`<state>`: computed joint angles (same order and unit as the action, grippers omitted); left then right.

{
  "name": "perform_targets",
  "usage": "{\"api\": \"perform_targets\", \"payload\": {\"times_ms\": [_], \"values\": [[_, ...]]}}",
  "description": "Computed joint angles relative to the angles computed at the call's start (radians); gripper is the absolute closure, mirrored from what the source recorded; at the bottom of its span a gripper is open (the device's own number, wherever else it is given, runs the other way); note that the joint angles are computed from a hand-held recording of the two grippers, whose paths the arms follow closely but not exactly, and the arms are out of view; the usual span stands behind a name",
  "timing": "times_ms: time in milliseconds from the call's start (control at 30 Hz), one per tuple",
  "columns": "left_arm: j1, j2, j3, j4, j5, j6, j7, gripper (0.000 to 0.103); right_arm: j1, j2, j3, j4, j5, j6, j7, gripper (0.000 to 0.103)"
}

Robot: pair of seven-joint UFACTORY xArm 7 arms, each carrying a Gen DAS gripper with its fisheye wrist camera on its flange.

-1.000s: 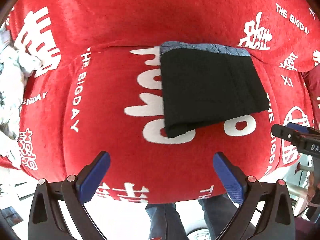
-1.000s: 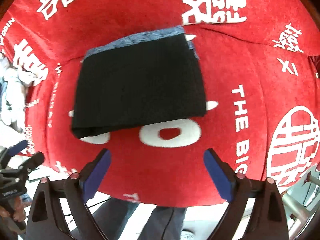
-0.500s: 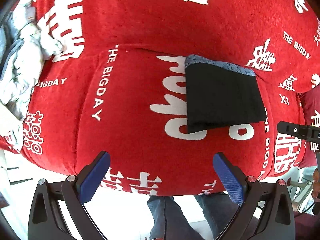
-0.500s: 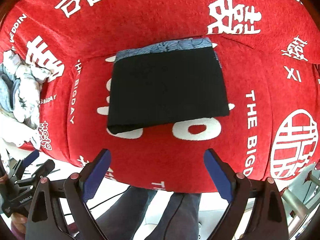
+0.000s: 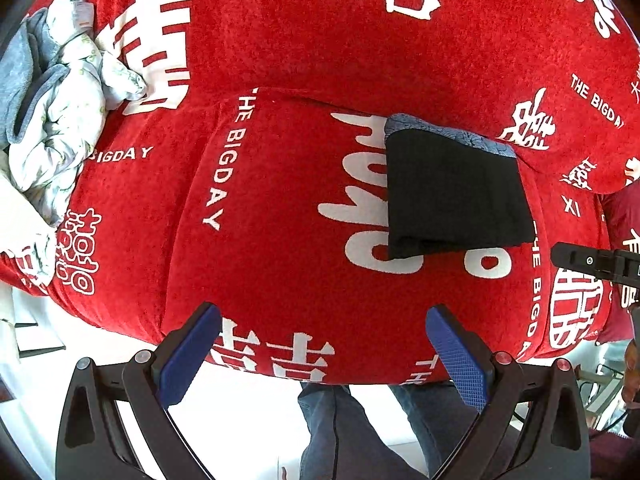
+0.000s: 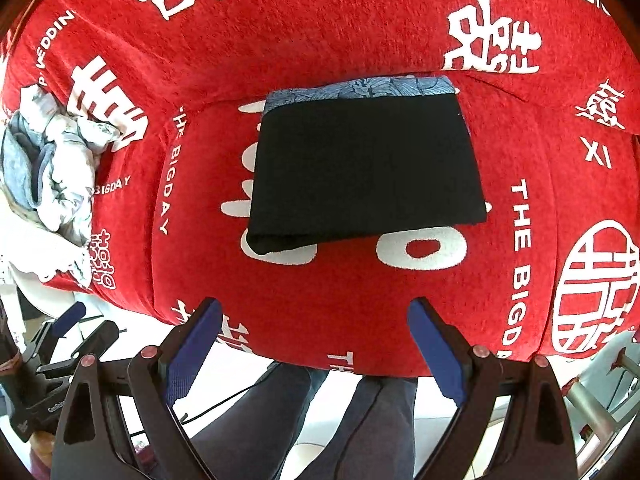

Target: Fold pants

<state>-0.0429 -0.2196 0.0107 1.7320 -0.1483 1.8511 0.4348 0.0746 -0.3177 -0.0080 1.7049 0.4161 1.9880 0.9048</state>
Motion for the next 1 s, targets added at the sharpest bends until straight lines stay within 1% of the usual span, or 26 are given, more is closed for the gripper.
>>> {"api": "perform_targets", "payload": {"times_ms": [200,300,500,633,867,1000], "values": [[-0.003,0.004,-0.014,-0.001,0.033,0.008,-0.013,0.000,-0.008,-0.047,-0.007,-0.073,0.021,-0.025,0.031,0.008],[-0.008,0.008,-0.018,0.003,0.026,0.011,-0.030,0.000,-0.015,-0.074,-0.020,-0.110,0.032,-0.032,0.047,0.008],[-0.014,0.011,-0.015,0.011,-0.006,0.017,-0.056,0.000,-0.022,-0.067,-0.040,-0.098,0.017,-0.011,0.022,0.008],[-0.009,0.003,-0.008,0.007,-0.015,0.028,-0.071,0.000,-0.020,-0.038,-0.039,-0.077,0.024,-0.009,-0.010,0.008],[0.009,-0.008,0.002,-0.009,0.017,0.028,-0.096,0.000,-0.008,-0.002,-0.025,-0.068,0.063,-0.044,-0.050,0.008],[0.011,-0.014,-0.004,-0.026,0.044,0.033,-0.093,0.000,-0.009,-0.021,-0.023,-0.102,0.073,-0.071,-0.048,0.008]]}}
